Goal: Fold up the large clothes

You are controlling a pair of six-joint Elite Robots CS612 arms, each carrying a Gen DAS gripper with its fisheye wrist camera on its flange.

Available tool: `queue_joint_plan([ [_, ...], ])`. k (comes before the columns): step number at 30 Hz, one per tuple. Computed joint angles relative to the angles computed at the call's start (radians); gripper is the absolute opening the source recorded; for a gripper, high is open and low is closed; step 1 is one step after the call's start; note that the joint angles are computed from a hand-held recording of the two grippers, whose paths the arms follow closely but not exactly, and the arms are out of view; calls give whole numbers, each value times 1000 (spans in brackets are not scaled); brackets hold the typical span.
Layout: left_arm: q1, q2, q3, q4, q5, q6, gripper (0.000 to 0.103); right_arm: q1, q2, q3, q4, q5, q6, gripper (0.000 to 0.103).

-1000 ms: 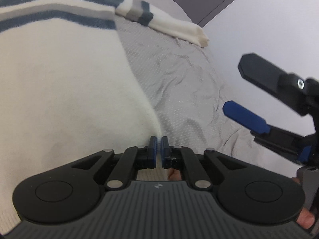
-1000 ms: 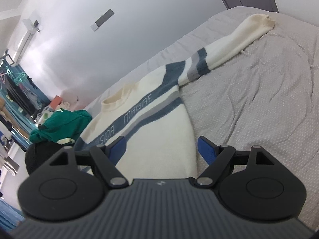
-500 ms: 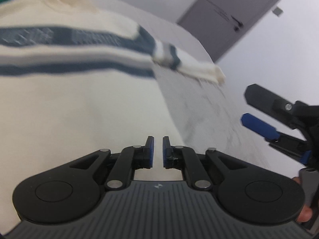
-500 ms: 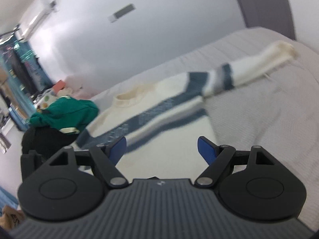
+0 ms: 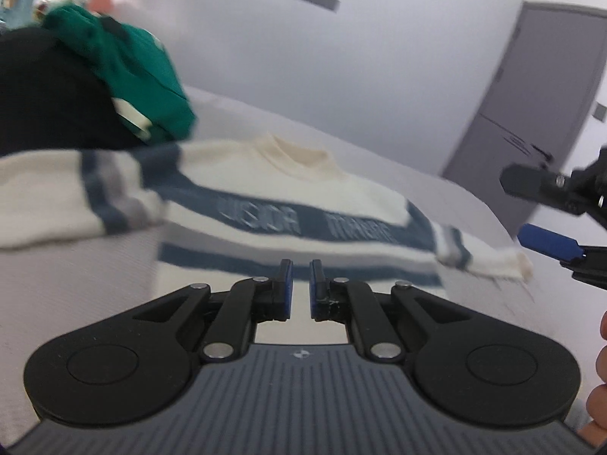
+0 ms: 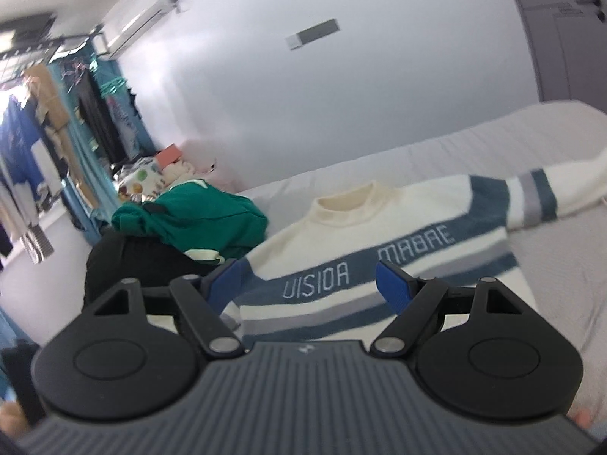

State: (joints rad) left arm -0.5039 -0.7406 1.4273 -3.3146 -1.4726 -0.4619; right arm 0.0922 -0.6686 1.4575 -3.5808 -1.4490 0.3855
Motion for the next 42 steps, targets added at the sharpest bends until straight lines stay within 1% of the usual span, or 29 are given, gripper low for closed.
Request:
queue_joint_plan([
  [4, 8, -7, 22, -34, 5, -11, 9, 1, 16, -9, 10, -17, -87, 80],
  [7, 3, 3, 12, -43, 5, 0, 9, -9, 22, 0, 37, -15, -148, 80],
  [10, -6, 8, 13, -50, -6, 17, 10, -10, 29, 20, 48, -71, -197, 80],
  [11, -11, 9, 15, -52, -6, 20, 15, -12, 30, 27, 52, -81, -201, 80],
  [12, -13, 11, 14, -54, -10, 25, 22, -15, 29, 36, 54, -87, -200, 80],
  [14, -18, 15, 14, -59, -18, 32, 31, -21, 28, 54, 58, -104, -192, 80],
  [16, -25, 17, 14, -57, -19, 52, 34, -29, 23, 70, 64, -111, -165, 80],
  [18, -31, 19, 11, -51, -11, 70, 43, -46, 13, 85, 74, -80, -98, 80],
  [19, -33, 21, 9, -48, -11, 75, 45, -55, 8, 91, 82, -63, -71, 80],
  [22, -36, 27, 1, -34, -12, 89, 52, -71, -3, 98, 78, -74, -79, 80],
  [23, -37, 30, -2, -28, -8, 88, 54, -81, -9, 102, 72, -68, -78, 80],
  [25, -37, 36, -10, -13, -5, 84, 56, -101, -15, 102, 72, -59, -59, 80],
  [27, -36, 41, -18, 2, 4, 77, 63, -121, -16, 98, 72, -69, -36, 80],
  [29, -35, 48, -29, 18, 14, 68, 65, -142, -16, 95, 77, -97, -8, 85],
  [31, -35, 54, -40, 40, 23, 61, 65, -162, -11, 89, 81, -114, 24, 85],
  [34, -33, 65, -61, 82, 27, 43, 65, -201, 0, 81, 101, -96, 71, 88],
  [35, -32, 68, -68, 93, 25, 38, 65, -212, 6, 77, 104, -90, 92, 98],
  [36, -32, 71, -73, 105, 27, 34, 65, -223, 14, 71, 108, -87, 113, 103],
  [40, -35, 83, -96, 149, 48, 34, 65, -260, 52, 31, 151, -72, 162, 103],
  [42, -37, 88, -105, 165, 58, 35, 65, -279, 84, -5, 157, -44, 192, 103],
])
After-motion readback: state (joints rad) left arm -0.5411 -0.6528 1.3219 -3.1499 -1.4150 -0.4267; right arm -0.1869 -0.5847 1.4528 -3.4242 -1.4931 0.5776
